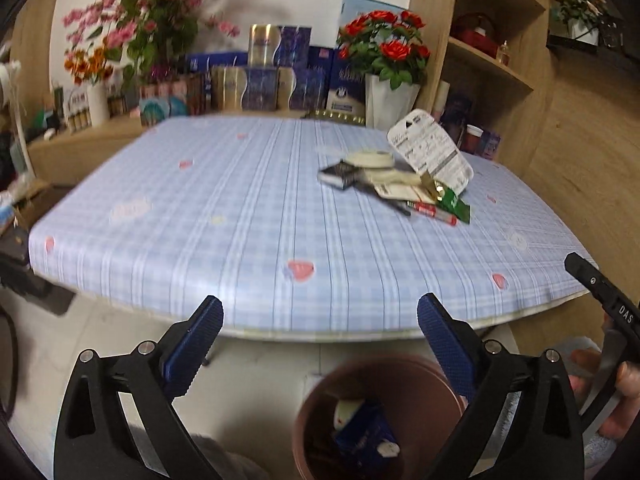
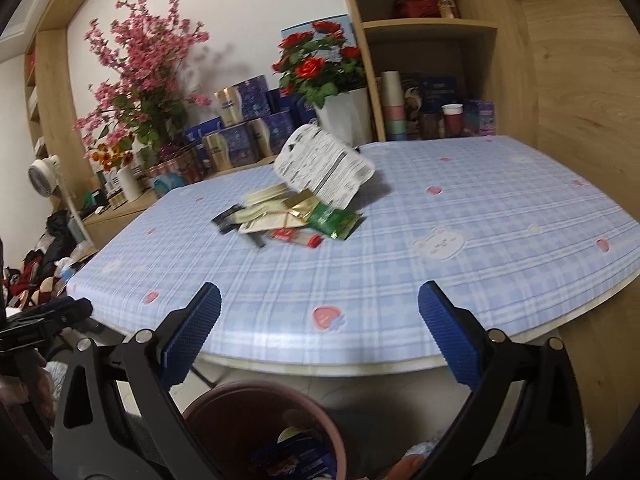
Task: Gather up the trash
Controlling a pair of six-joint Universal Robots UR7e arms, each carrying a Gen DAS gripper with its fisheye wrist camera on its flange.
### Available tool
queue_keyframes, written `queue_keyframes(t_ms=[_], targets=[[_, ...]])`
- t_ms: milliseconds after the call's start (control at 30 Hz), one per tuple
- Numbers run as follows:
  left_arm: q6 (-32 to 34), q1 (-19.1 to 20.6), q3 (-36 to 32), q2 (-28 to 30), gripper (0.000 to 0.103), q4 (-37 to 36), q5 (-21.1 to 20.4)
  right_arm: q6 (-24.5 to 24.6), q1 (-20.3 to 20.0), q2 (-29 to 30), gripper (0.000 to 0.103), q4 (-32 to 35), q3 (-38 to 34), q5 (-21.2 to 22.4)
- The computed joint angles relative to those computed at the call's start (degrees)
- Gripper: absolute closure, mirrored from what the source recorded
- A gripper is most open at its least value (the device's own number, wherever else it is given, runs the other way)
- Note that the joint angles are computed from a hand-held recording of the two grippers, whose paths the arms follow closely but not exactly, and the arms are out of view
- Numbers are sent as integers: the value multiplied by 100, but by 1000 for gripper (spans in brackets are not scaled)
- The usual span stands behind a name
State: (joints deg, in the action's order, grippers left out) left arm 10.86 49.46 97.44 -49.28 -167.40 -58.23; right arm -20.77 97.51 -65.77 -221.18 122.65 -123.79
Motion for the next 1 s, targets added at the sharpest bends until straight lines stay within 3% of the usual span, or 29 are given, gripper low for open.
queue_keyframes(t_ms=[233,600,867,1000], targets=[[209,62,-670,285,8,277,-83,-337,-31,-71,6,256,-358,-223],[425,212,-2110,1094,8,1204,-227,31,-265,-218,6,1794,-992,-537],[532,348,-3255,1796,8,1871,-484,-248,-500,7,6,2577,-1823,-386],[474,420,-3893,2173,8,2173,-583,-615,-605,315,6,3081,-2667,-172]])
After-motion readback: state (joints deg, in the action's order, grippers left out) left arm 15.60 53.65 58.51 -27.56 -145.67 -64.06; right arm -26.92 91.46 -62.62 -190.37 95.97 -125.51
